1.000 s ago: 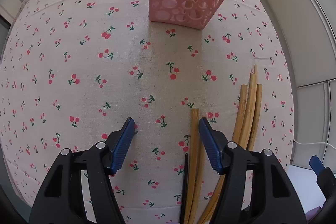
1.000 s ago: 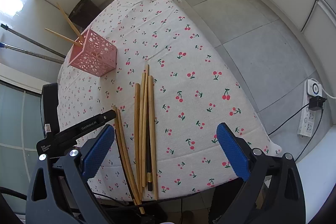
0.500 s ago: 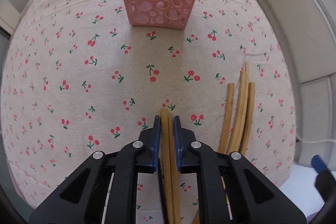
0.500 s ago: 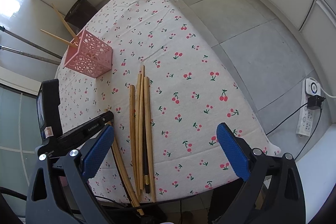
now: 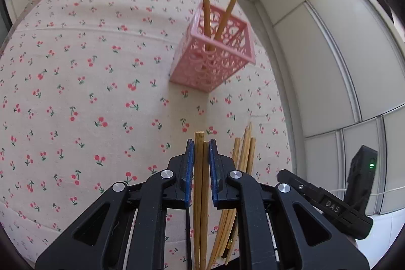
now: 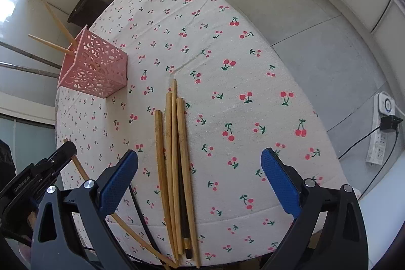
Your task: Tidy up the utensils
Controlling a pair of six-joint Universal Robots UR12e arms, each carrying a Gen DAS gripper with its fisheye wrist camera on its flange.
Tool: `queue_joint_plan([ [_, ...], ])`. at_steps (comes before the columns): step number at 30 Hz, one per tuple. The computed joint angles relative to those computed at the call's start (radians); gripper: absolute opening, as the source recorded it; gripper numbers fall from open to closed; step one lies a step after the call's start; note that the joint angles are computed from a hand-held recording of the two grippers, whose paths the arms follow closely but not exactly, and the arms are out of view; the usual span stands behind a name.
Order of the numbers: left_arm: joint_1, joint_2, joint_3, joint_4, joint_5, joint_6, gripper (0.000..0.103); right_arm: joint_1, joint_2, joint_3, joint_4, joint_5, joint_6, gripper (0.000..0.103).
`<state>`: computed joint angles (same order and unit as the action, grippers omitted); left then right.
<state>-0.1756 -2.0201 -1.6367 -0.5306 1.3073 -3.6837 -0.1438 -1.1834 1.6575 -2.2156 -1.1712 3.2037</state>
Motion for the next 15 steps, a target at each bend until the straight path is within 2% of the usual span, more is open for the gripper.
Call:
queue_joint_plan([
  [2, 0.000, -0.001, 0.004, -0.015, 0.021, 0.012, 0.011, -0.001, 0.003, 0.001, -0.011, 0.024, 0.025, 0.095],
  [3, 0.004, 0.005, 0.007, -0.056, 0.031, 0.029, 0.011, -0.001, 0.002, 0.002, -0.024, 0.034, 0.033, 0.095],
  [5, 0.018, -0.012, 0.035, -0.189, -0.016, 0.074, 0.012, 0.001, 0.000, 0.004, -0.039, 0.051, 0.040, 0.095],
  [6, 0.025, -0.020, 0.035, -0.211, -0.029, 0.046, 0.012, 0.001, 0.000, 0.005, -0.042, 0.058, 0.043, 0.095],
  [9, 0.025, -0.036, 0.042, -0.247, 0.011, 0.045, 0.012, 0.002, -0.001, 0.004, -0.033, 0.065, 0.042, 0.095],
  [13, 0.042, -0.036, 0.036, -0.247, -0.019, 0.001, 0.019, -0.006, -0.001, 0.000, -0.018, 0.078, 0.037, 0.095],
  [15, 0.039, -0.034, 0.042, -0.273, 0.003, 0.007, 0.020, -0.011, -0.004, 0.002, -0.023, 0.083, 0.033, 0.095],
])
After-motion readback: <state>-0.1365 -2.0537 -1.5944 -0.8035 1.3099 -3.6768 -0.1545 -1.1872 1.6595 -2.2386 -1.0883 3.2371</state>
